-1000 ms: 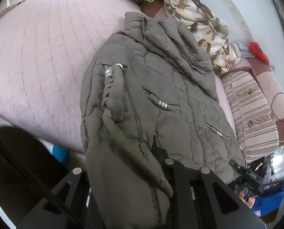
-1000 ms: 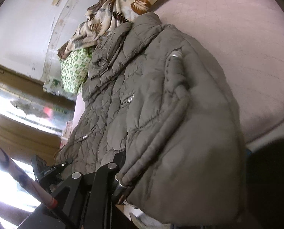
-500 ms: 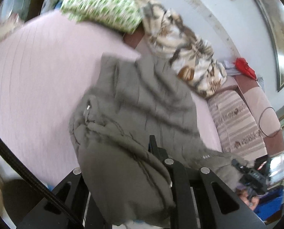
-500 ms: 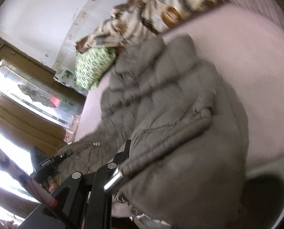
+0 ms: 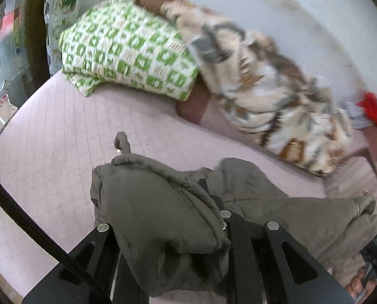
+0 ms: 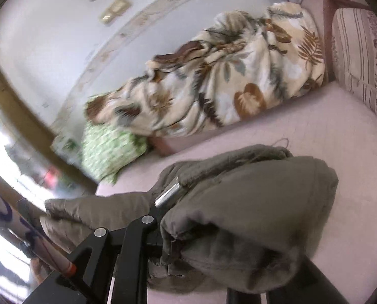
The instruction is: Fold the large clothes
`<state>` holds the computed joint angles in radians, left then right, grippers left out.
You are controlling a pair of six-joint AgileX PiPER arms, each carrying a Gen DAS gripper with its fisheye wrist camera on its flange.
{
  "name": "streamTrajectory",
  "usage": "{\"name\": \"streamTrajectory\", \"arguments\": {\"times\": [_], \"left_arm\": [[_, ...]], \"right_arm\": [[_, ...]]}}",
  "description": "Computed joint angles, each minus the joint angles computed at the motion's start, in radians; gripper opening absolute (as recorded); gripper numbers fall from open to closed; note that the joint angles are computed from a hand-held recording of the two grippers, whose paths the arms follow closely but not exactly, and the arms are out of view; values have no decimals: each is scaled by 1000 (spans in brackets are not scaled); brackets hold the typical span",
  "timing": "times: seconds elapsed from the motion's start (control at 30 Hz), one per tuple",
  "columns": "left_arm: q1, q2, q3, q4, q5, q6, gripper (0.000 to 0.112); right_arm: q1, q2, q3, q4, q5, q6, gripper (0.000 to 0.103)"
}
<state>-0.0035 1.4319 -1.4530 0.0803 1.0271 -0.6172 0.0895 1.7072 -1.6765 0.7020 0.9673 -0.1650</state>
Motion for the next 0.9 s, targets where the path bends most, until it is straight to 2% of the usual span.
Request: {"name": "streamTrajectory", "arguments": {"times": [0.13, 0.27, 0.37, 0.47, 0.57, 0.6, 0.7, 0.73, 0.8, 0.87, 0.9], "left_arm": [[41, 183, -25, 4, -60, 2, 18], [85, 311, -21, -54, -135, 34, 19], [99, 354, -25, -86, -163, 58, 20], [136, 344, -13, -184, -199, 147, 26], [200, 287, 38, -379, -243, 301, 46], [224, 264, 57, -458, -262, 360, 54], [255, 212, 75, -557, -260, 446, 69], [251, 191, 77, -542, -264, 438, 71], [214, 156, 63, -421, -268, 359, 72], [177, 123, 44, -316, -247, 303, 73], [159, 110, 39, -265, -236, 271, 73]], "right_arm": [[52, 242, -242, -136, 12, 135, 26], [77, 425, -388, -212, 10, 211, 27], [73, 530, -473, -200, 16, 257, 30], [54, 610, -549, -132, 25, 272, 39], [31, 602, -519, -46, -8, 234, 53], [26, 591, -506, -28, -19, 221, 63], [21, 527, -442, -18, -70, 194, 71], [23, 502, -420, -19, -87, 183, 78], [36, 430, -364, -68, -151, 177, 88], [62, 351, -308, -164, -220, 195, 92], [70, 330, -304, -184, -222, 193, 92]]}}
